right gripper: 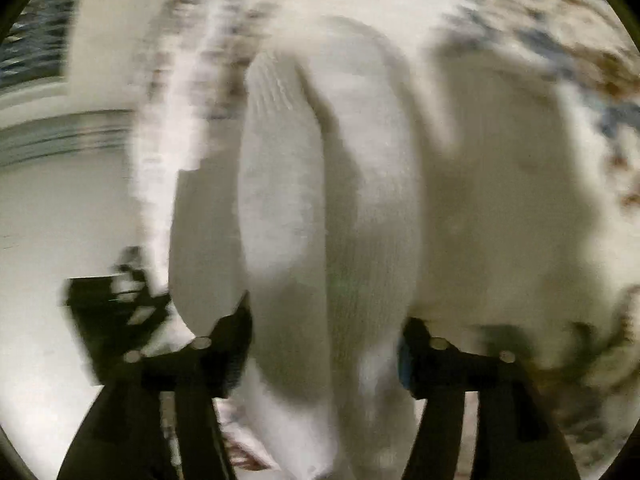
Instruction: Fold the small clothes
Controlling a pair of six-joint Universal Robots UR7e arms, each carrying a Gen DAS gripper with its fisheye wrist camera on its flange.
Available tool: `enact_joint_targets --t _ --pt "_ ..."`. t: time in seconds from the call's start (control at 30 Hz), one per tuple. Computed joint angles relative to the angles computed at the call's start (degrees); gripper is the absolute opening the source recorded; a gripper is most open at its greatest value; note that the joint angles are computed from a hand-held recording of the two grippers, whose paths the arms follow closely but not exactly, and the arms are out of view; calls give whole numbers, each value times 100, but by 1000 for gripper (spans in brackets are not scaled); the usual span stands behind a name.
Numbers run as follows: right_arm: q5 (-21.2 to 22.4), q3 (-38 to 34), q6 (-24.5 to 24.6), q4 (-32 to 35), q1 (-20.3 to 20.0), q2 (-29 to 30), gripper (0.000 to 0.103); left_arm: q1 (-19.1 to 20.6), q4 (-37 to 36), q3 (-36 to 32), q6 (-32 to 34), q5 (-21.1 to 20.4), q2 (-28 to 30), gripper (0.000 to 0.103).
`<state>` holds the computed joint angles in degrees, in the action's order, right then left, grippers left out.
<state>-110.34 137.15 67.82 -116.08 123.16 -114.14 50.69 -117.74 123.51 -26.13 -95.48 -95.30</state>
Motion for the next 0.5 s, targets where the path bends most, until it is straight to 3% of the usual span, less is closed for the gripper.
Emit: enact_joint_targets --t 0.07,0.17,0.3,0.4,0.47,0.5 --pt "-98 76 145 266 71 -276 75 130 -89 152 -109 -6 -176 60" --pt "-297 29 242 127 276 -424 75 287 -326 289 -212 -93 -244 61" --pt "-594 -136 -93 -177 269 -424 75 167 -526 274 -64 94 46 61" --pt "-675 -271 -700 -541 -113 -73 75 -33 -771 178 45 355 485 61" --pt "-891 -446 -1055 -434 -283 131 74 -212 -1005 160 172 734 726 54" --pt "-939 -485 -1241 -534 -335 280 65 -248 -1108 152 258 788 820 39"
